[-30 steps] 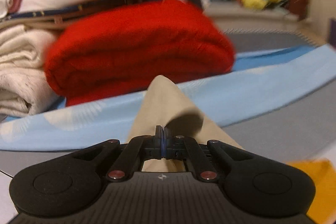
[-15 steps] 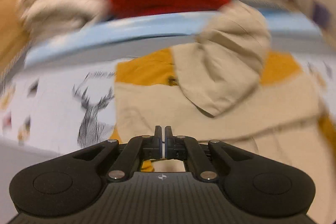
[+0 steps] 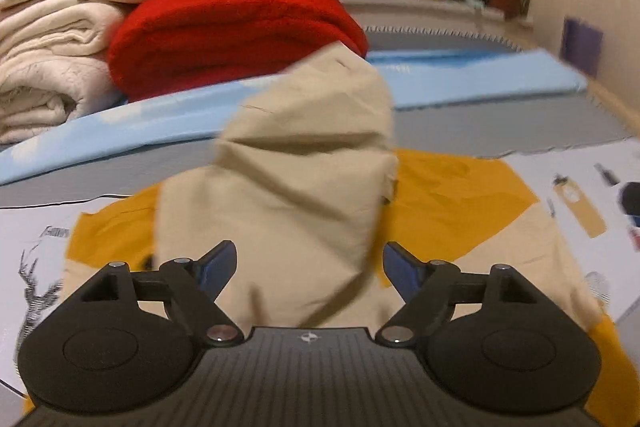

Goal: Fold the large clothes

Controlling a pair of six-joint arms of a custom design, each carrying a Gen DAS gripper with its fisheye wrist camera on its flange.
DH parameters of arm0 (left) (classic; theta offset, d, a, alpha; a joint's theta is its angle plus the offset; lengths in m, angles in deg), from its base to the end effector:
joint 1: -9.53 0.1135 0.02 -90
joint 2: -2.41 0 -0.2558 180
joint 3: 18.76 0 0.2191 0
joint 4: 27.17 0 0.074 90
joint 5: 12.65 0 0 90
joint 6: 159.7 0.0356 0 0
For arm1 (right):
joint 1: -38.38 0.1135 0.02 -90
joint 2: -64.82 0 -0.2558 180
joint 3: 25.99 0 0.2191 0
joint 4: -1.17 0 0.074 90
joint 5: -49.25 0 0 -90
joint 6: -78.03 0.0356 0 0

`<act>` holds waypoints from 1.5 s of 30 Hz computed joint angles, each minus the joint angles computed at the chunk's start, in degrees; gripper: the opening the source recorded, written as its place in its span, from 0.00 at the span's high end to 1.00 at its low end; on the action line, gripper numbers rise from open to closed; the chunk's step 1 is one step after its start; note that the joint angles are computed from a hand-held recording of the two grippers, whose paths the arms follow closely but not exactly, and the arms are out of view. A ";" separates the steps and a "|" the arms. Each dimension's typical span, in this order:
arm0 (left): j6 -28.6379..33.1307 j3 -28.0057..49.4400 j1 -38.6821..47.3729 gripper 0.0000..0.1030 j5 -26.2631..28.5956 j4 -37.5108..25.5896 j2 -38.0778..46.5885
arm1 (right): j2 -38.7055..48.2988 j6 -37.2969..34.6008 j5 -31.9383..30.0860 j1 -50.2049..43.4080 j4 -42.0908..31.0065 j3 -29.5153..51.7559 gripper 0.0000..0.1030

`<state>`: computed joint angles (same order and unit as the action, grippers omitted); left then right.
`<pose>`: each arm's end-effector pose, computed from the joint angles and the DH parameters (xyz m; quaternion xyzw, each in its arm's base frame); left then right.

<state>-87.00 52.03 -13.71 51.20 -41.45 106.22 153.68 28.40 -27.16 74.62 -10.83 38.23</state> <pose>0.3155 -0.1184 0.1646 -0.0352 0.9103 0.0748 0.4057 0.2479 0.1713 0.2131 0.0851 0.8848 0.1934 0.4154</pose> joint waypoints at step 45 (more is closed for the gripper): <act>-17.15 -13.41 51.34 0.47 62.29 0.92 1.27 | 20.80 20.47 -25.90 1.89 20.62 6.09 0.43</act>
<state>-104.15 38.62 37.63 113.50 -40.53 107.49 174.48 48.87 -53.06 76.51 9.79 44.33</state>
